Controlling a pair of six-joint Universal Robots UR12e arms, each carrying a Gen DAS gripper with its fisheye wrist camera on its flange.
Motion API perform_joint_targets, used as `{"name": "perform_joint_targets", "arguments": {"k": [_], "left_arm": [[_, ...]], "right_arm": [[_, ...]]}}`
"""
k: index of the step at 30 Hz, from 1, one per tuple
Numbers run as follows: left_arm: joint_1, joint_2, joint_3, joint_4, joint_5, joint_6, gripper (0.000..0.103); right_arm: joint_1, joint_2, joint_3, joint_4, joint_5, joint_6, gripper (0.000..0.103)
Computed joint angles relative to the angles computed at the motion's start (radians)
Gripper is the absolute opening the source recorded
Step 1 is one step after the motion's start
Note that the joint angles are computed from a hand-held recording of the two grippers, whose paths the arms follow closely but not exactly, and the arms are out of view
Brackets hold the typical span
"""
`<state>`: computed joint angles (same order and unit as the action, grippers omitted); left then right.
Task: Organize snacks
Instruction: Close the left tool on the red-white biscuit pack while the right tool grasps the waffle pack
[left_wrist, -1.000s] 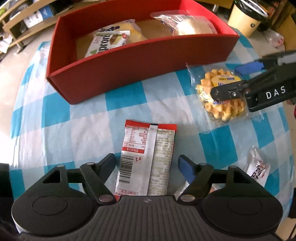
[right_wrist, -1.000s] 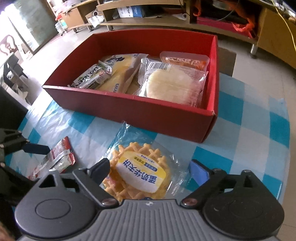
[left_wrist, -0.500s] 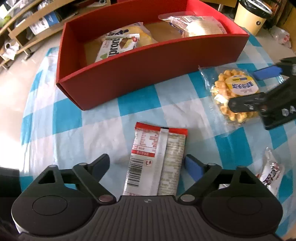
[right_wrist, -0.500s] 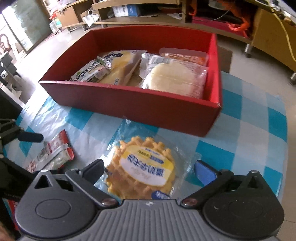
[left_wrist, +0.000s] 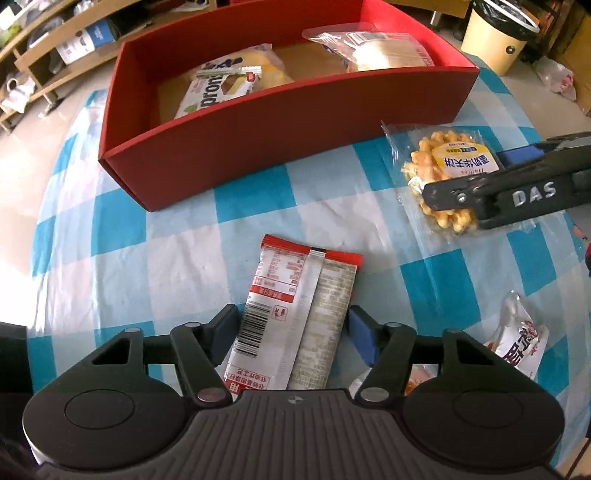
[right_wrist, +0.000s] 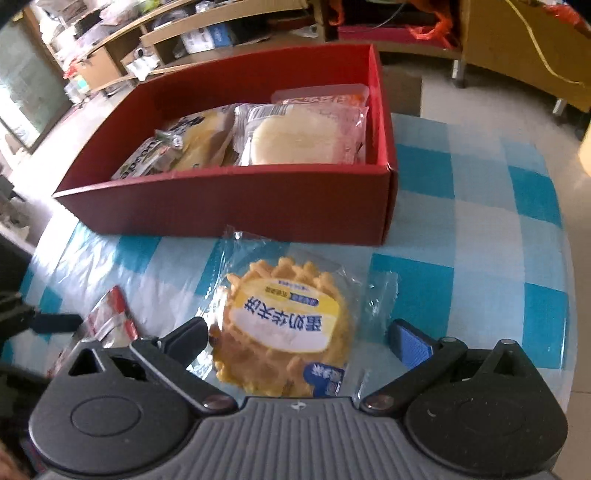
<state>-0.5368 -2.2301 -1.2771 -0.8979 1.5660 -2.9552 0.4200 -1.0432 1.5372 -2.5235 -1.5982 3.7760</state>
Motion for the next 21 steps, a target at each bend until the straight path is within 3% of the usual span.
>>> {"name": "perform_joint_targets", "arguments": {"k": [2, 6, 10, 12, 14, 17, 21], "left_arm": [[0.001, -0.005, 0.005, -0.003, -0.001, -0.006, 0.077], [0.004, -0.024, 0.029, -0.033, 0.021, -0.004, 0.099], [0.001, -0.021, 0.011, -0.003, 0.033, 0.013, 0.103], [-0.002, -0.018, 0.007, 0.006, 0.032, 0.036, 0.095], [0.003, -0.011, 0.011, -0.019, -0.017, 0.036, 0.081], [-0.001, -0.004, 0.008, -0.016, -0.017, 0.039, 0.062], [0.001, 0.001, 0.008, -0.031, -0.025, 0.007, 0.058]], "right_arm": [[0.008, 0.008, -0.013, 0.009, -0.021, -0.030, 0.101], [0.016, 0.010, 0.003, -0.039, -0.054, -0.005, 0.101], [0.017, 0.014, -0.006, -0.023, -0.051, -0.039, 0.101], [0.016, 0.012, -0.007, -0.019, -0.043, -0.050, 0.101], [0.019, 0.009, -0.002, -0.035, -0.040, -0.080, 0.085], [0.013, -0.006, 0.030, -0.103, 0.000, -0.084, 0.075], [0.023, -0.020, 0.038, -0.095, -0.049, -0.056, 0.070]]}}
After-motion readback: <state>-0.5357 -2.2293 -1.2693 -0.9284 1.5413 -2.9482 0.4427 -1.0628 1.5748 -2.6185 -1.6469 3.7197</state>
